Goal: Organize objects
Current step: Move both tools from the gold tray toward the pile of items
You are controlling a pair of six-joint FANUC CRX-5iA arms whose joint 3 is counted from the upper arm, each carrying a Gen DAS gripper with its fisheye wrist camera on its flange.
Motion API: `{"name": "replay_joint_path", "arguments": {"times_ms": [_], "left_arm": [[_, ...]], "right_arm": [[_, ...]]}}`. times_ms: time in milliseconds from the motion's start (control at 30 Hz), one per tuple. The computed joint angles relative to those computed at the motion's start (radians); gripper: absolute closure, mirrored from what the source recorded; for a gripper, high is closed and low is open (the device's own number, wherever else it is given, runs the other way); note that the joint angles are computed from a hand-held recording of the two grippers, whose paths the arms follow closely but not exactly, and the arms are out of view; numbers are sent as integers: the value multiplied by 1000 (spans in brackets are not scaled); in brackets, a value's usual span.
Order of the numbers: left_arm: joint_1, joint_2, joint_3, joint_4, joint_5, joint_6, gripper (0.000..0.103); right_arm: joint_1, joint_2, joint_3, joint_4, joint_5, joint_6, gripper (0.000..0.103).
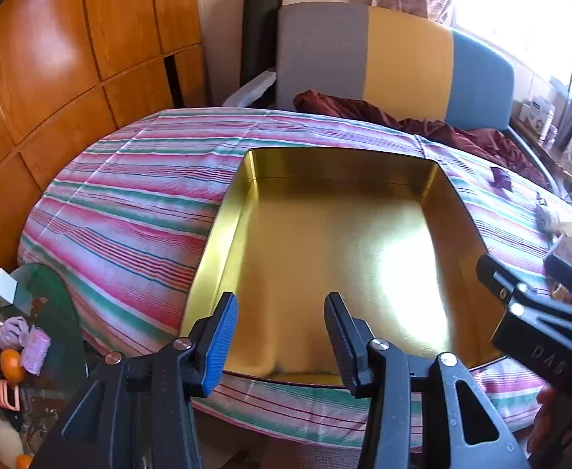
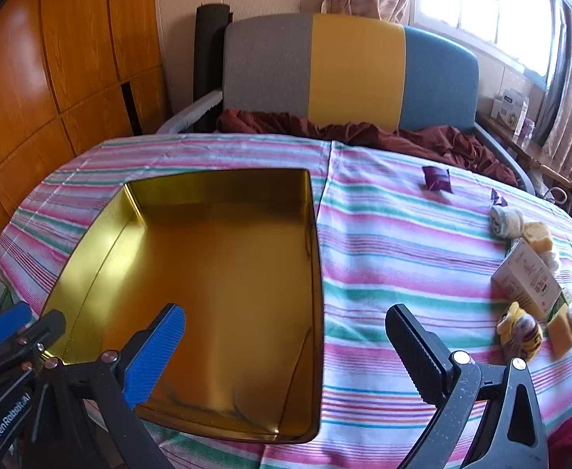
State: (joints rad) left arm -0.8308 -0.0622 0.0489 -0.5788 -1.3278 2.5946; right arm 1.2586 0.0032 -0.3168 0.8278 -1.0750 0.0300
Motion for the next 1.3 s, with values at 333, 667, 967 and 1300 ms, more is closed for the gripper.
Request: {"name": "replay_joint_path", "arguments": {"times_ms": [333,667,967,1300], "left_arm": [[32,-46,-75,126,197,-114,57],[28,-37,-107,258,325,-262,56],[6,0,-111,381,444,-405,56],[26,75,-110,640,532,-581,41]], "right_arm": [[-8,-80,-62,20,-74,-22,0],[-26,-286,-260,6,-212,-90,0],[-150,-477,-406,88,-336,-9,0],[-477,-561,-401,-151,-105,348,28]]}}
